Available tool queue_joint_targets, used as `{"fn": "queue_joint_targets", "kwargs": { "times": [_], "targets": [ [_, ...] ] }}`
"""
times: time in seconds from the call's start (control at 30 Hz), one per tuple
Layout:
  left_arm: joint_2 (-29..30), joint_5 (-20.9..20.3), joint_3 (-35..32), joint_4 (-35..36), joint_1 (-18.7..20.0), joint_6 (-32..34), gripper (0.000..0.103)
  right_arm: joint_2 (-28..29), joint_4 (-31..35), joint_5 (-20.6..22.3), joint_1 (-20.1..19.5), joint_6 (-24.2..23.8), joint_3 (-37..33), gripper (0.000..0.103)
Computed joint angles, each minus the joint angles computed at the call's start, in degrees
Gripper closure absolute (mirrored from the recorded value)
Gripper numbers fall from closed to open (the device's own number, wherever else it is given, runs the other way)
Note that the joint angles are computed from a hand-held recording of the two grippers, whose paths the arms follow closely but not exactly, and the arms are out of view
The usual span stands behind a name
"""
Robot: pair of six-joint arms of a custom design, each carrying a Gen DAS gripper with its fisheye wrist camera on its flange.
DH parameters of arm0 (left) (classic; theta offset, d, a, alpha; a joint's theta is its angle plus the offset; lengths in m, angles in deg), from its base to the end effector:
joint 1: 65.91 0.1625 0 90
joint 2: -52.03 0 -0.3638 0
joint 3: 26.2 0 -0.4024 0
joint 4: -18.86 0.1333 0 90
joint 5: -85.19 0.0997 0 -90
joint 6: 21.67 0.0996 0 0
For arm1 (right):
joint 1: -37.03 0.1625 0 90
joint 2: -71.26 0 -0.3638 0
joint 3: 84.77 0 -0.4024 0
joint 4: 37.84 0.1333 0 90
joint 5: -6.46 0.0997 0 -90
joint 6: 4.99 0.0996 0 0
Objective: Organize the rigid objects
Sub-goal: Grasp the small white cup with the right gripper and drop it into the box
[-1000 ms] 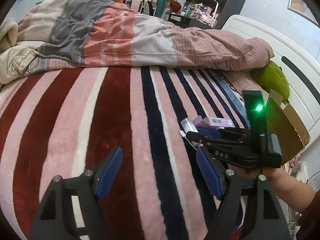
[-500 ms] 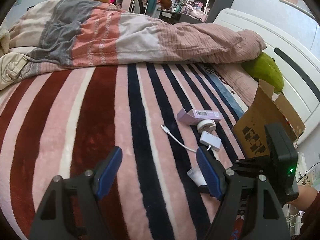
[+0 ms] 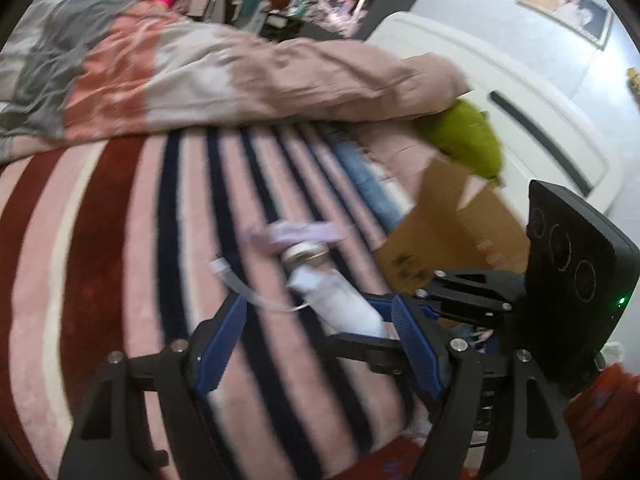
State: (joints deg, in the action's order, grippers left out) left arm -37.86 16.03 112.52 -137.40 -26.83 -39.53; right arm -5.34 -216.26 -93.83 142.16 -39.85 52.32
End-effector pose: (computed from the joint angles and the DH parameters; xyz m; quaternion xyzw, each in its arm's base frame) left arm -0.1953 -0.3760 0.1644 0.2503 0.9398 -0.2239 0.0634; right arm 0.2202 -0.3719 0.1263 0.3888 -0.8852 0.2219 0.1269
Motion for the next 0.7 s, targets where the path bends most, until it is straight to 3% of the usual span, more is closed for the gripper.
{"fn": "queue_joint_targets", "kwargs": {
  "times": [0.07,0.13,0.23,0.57,0.7],
  "targets": [
    [1.6,-2.4,-1.7,-1.3,-1.2,0.5,0.049,-3.9,-0.3,0.8,0.6,-0.5,1.0,0.082],
    [3.5,-2.1,-3.1,-2.3,-3.0,0.9,0.063,-6.9,-1.3,1.6,0.6,-1.1,2.2,0.082],
    [8.4,-1.7,-7.0,-2.7,-5.5,1.7,0.070,-12.9,-1.0,2.4,-0.7,-2.8,4.4,0.082],
    [30.8,-6.6,-25.0,0.8,-8.0,3.4,0.070,-32.2,7.4,3.5,-11.8,-4.9,7.9,0.082],
    [37.5,-8.6,-31.5,6.2,-7.4,1.6,0.070,-35.6,15.2,3.1,-16.5,-3.4,5.9,0.082]
  ]
}}
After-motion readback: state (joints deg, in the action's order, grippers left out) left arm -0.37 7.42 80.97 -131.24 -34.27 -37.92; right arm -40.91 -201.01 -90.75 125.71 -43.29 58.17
